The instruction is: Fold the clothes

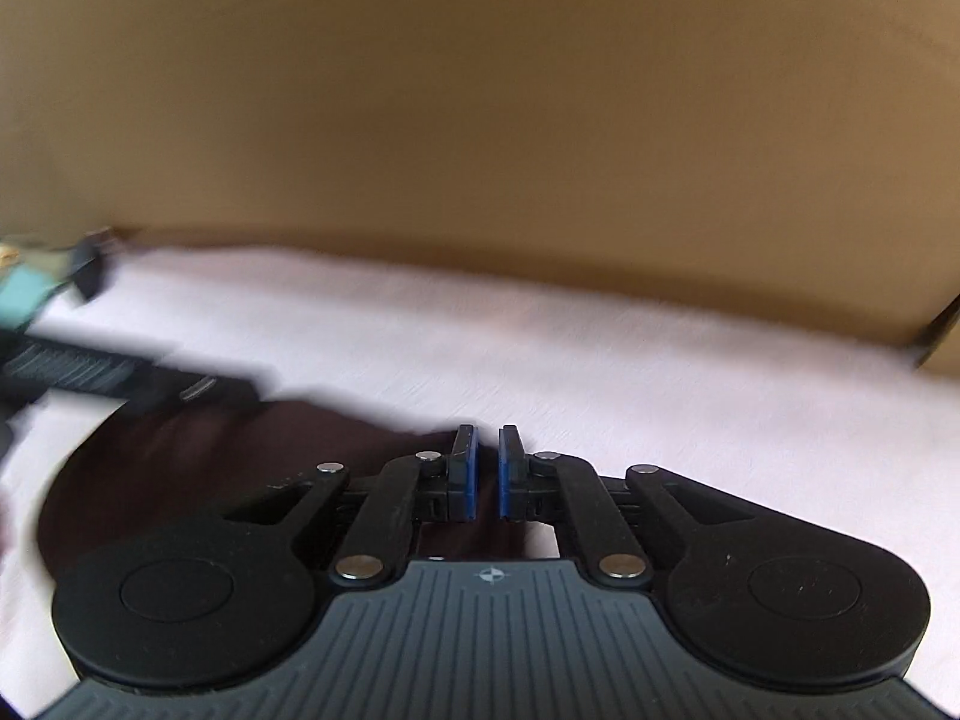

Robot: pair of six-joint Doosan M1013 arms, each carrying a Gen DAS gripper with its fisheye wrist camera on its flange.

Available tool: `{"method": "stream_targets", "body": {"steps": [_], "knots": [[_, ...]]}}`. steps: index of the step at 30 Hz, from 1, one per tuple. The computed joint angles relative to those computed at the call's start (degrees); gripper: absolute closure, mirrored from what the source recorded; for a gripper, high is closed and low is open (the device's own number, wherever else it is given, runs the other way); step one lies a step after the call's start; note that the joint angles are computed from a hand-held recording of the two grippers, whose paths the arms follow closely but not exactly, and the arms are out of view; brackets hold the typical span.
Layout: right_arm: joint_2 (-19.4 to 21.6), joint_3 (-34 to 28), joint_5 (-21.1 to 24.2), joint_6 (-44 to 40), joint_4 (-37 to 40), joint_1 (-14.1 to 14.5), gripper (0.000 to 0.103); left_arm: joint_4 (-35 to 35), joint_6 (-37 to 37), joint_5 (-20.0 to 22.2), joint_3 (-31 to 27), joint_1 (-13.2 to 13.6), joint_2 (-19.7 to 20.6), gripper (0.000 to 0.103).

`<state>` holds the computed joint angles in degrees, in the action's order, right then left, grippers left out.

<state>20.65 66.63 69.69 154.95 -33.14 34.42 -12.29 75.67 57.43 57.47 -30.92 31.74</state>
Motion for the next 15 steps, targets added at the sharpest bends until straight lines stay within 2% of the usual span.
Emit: {"method": "stream_targets", "body": {"steps": [2, 7, 9, 11, 13, 14, 15], "knots": [[-0.6, 0.6, 1.0, 3.3, 0.8, -0.9, 0.094, 0.4, -0.4, 0.4, -0.3, -0.1, 0.2, 0.042], [-5.1, 5.0, -2.4, 10.1, -2.8, 0.5, 0.094, 0.9, -2.0, 0.0, -0.2, -0.1, 0.1, 0.042], [-6.2, 5.8, -5.7, 8.9, -2.4, 1.3, 0.094, 1.4, -2.4, 0.2, -0.4, -0.3, 0.2, 0.041], [-5.7, 5.3, -8.1, 4.2, -0.3, 1.5, 0.094, 2.0, -2.7, 0.5, -0.8, -0.4, 0.5, 0.041], [-3.1, 2.6, -4.7, -2.7, 3.8, 0.9, 0.094, 2.6, -3.3, 1.0, -1.4, -0.4, 0.9, 0.041], [-2.1, 2.0, -3.9, -4.1, 4.5, 0.8, 0.094, 2.7, -3.4, 1.4, -1.6, -0.4, 1.0, 0.041], [-2.2, 2.9, -4.8, -2.6, 3.4, 0.6, 0.093, 2.2, -3.4, 1.6, -1.8, -0.2, 1.2, 0.041]]}}
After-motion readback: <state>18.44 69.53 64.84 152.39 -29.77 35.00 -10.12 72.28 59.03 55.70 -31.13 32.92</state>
